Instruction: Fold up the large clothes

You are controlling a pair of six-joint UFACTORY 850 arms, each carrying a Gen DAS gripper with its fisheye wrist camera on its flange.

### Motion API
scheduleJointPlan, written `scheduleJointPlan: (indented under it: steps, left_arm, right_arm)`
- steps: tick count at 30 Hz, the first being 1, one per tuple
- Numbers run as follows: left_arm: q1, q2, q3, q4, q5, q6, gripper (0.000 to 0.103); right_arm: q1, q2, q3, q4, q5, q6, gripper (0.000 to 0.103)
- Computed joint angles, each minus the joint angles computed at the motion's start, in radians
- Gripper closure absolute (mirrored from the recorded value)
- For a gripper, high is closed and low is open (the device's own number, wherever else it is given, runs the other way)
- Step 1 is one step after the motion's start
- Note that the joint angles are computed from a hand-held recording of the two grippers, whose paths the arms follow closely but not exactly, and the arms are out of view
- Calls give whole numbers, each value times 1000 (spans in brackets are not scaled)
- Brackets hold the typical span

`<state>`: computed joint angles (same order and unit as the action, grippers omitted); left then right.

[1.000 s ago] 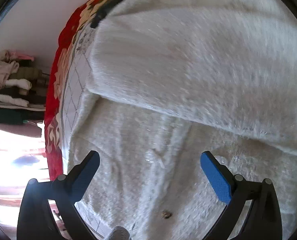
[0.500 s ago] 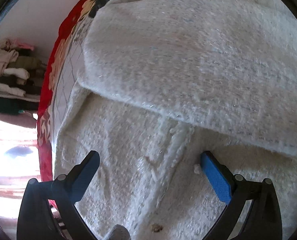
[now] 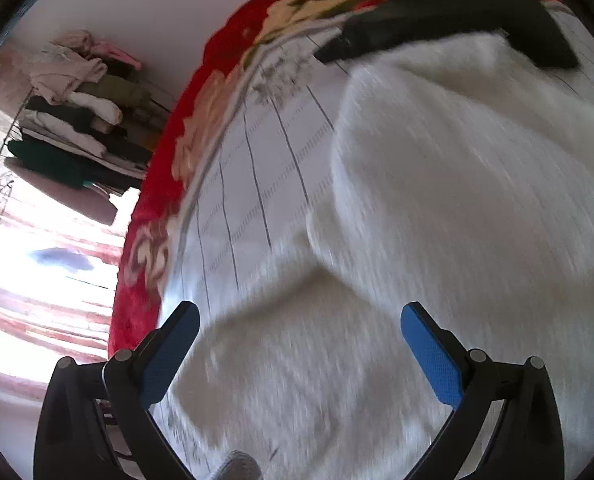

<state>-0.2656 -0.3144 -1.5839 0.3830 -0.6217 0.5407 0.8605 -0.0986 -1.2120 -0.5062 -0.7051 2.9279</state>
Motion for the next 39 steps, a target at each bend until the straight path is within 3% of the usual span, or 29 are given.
scheduleJointPlan:
  steps: [2, 5, 7, 8, 9, 11, 15, 18, 21, 24, 25, 26, 29, 32, 34, 39]
  left_arm:
    - [-20, -41, -30, 54, 42, -51, 0]
    - [-51, -117, -86, 130, 65, -91, 0]
    - [-59, -161, -129, 107, 58, -49, 0]
    - [-61, -167, -138, 93, 58, -27, 0]
    - [-61, -175, -147, 69, 60, 9, 0]
    - [-60, -180, -155, 29, 51, 54, 0]
    - [-55, -198, -186, -52, 14, 122, 0]
    - [-51, -224, -223, -66, -12, 124, 0]
    - [-52, -246, -255, -61, -37, 105, 0]
    - [-46, -269, -310, -100, -90, 126, 0]
    - [-44, -267, -319, -115, -93, 137, 0]
    - [-43, -266, -327, -126, -96, 141, 0]
    - [-41, -260, -357, -170, -123, 154, 0]
    - [-50, -243, -370, -223, -160, 166, 0]
    - [-68, -228, -367, -260, -199, 180, 0]
    - [-149, -176, -275, -303, -264, 243, 0]
  right_arm:
    - [-69, -66, -1, 48, 62, -44, 53]
    - [-149, -144, -48, 212, 59, -213, 53]
    - [-171, -184, -106, 307, -28, -294, 57]
    - [-182, -218, -163, 379, -121, -362, 80]
    - [-189, -236, -198, 409, -175, -400, 81]
    - [-195, -283, -276, 393, -241, -433, 98]
    - [-204, -355, -412, 337, -295, -552, 97]
    - [-198, -343, -393, 282, -230, -546, 97]
    - [-222, -284, -264, 298, -3, -627, 96]
    - [-215, -163, -72, 126, 283, -445, 86]
    - [-204, -108, -26, 22, 324, -340, 76]
    - [-186, -48, 11, -83, 323, -236, 58]
    - [-89, 60, 54, -266, 125, 13, 53]
    - [-29, 142, 81, -130, -35, -59, 53]
    - [-35, 173, 111, 0, -69, -188, 53]
    - [-34, 230, 222, 174, -92, -311, 53]
